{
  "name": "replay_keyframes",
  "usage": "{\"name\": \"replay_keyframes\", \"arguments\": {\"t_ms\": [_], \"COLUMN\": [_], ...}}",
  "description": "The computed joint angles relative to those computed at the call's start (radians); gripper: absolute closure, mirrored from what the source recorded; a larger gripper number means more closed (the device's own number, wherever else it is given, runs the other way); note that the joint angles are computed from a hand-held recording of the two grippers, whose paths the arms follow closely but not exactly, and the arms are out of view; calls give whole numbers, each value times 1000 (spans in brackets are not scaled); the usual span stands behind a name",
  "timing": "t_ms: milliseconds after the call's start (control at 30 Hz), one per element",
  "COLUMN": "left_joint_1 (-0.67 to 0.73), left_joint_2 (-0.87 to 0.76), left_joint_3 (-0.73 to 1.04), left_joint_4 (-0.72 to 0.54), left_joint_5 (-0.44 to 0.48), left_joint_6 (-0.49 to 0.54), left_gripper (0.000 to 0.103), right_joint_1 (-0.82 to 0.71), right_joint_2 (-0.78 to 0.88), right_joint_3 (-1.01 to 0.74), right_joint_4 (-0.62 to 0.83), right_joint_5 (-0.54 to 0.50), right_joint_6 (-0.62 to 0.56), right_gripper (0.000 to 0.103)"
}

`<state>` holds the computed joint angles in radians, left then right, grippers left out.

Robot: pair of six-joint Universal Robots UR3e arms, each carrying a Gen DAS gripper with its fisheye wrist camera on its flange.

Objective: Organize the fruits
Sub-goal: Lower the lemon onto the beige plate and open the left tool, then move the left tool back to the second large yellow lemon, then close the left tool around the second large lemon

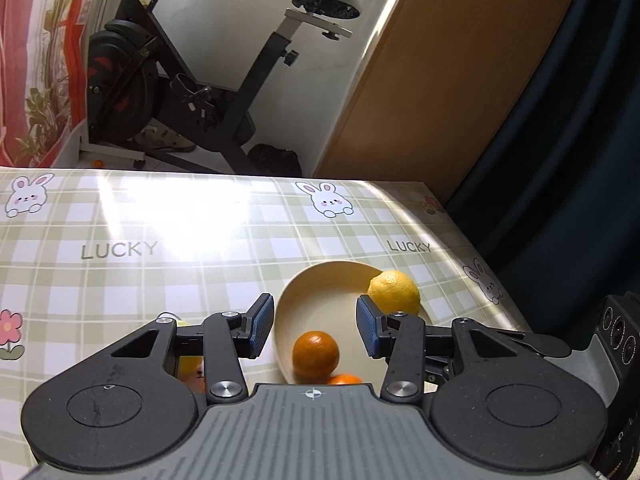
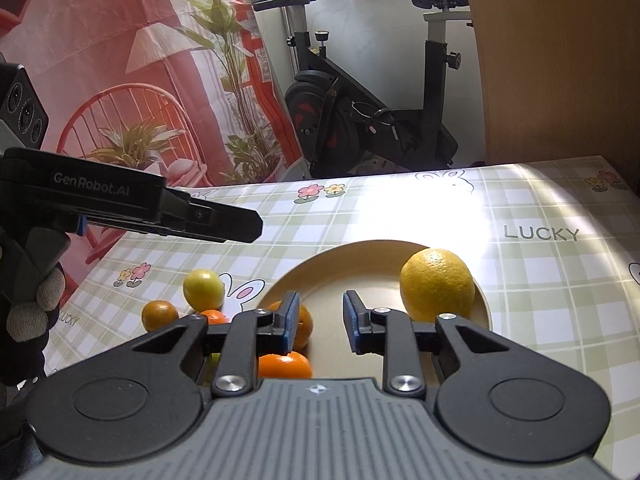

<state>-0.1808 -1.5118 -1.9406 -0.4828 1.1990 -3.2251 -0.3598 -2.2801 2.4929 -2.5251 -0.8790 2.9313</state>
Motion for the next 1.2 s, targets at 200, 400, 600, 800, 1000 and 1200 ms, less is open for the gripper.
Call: {"name": "replay_keyframes", "arguments": {"t_ms": [200,400,600,800,1000,1200], "left_joint_1": [109,200,264,301,298,257], "left_joint_2": [237,365,460,499,492,435], "left_joint_3": [-144,-257,-363,-417,-456,-480], "left_joint_4": [-122,-184,-189,-206,-188,-141], "left_joint_5": [13,-45,-100,-137,-153,-158], "left_joint_6": [66,106,139,158,151,141], "left_gripper": [54,52,47,47,47,47], "right_joint_1": [188,374,519,619,684,651], "right_joint_2": [91,214,320,424,532,536], "right_joint_3": [-40,-91,-150,-211,-265,-210], "right_joint_4": [-117,-198,-223,-228,-238,-279], "right_joint_5": [-97,-210,-302,-368,-403,-335], "right_joint_6": [82,136,166,179,178,146], "right_gripper": [75,63,53,40,35,40]}}
